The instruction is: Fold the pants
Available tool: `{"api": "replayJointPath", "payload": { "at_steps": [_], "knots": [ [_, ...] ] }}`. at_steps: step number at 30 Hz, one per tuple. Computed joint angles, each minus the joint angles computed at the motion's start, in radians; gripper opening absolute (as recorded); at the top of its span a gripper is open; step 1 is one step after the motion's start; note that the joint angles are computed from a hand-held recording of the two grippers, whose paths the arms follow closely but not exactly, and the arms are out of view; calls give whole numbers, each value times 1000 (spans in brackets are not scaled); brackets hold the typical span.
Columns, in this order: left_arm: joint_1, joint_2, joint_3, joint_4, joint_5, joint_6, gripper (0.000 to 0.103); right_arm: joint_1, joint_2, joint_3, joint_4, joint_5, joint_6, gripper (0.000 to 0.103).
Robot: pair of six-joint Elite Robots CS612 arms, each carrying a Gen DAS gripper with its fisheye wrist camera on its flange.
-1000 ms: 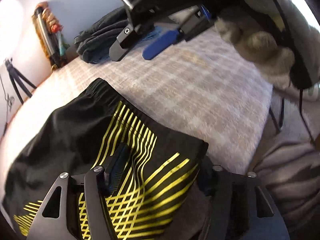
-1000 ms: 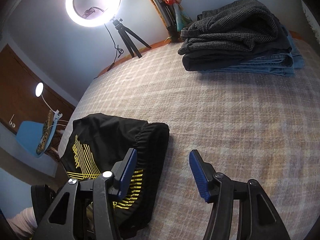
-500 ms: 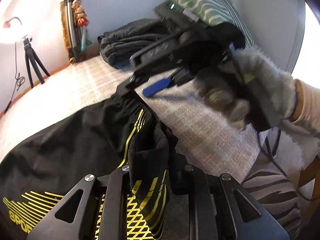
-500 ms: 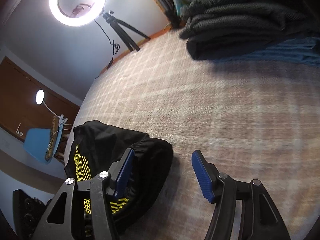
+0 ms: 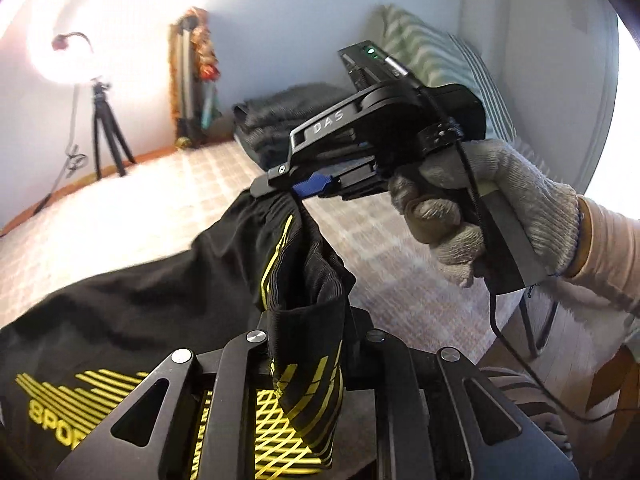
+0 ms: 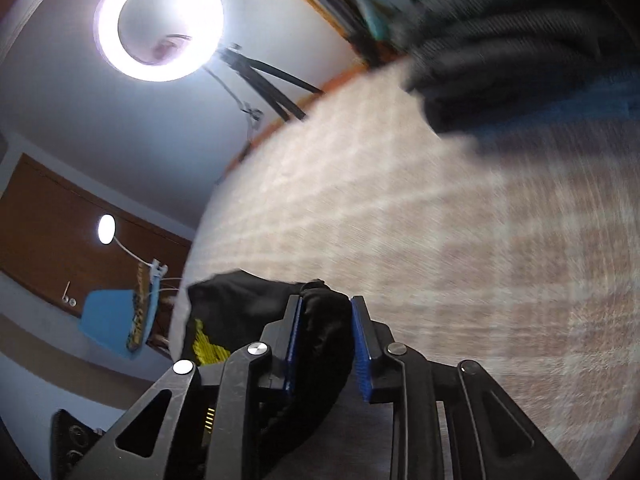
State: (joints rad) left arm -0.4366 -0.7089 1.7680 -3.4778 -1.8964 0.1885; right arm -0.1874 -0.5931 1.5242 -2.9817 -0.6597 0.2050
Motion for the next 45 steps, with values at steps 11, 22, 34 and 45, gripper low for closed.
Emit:
{"api": "replayJointPath", "payload": {
  "at_steps": [11, 22, 34, 45],
  "knots": [
    [109, -27, 60, -188, -34, -155, 14, 111, -89, -40, 16, -72, -71, 21],
    [230, 14, 86, -272, 21, -326, 14, 285, -40, -240, 247, -205, -221, 20],
    [282, 52, 66, -171, 109, -374, 18, 402, 87, -460, 449, -328, -272, 19],
    [296, 20, 133, -164, 268, -421, 44, 401, 134, -527, 455, -243, -272, 49]
  ]
}}
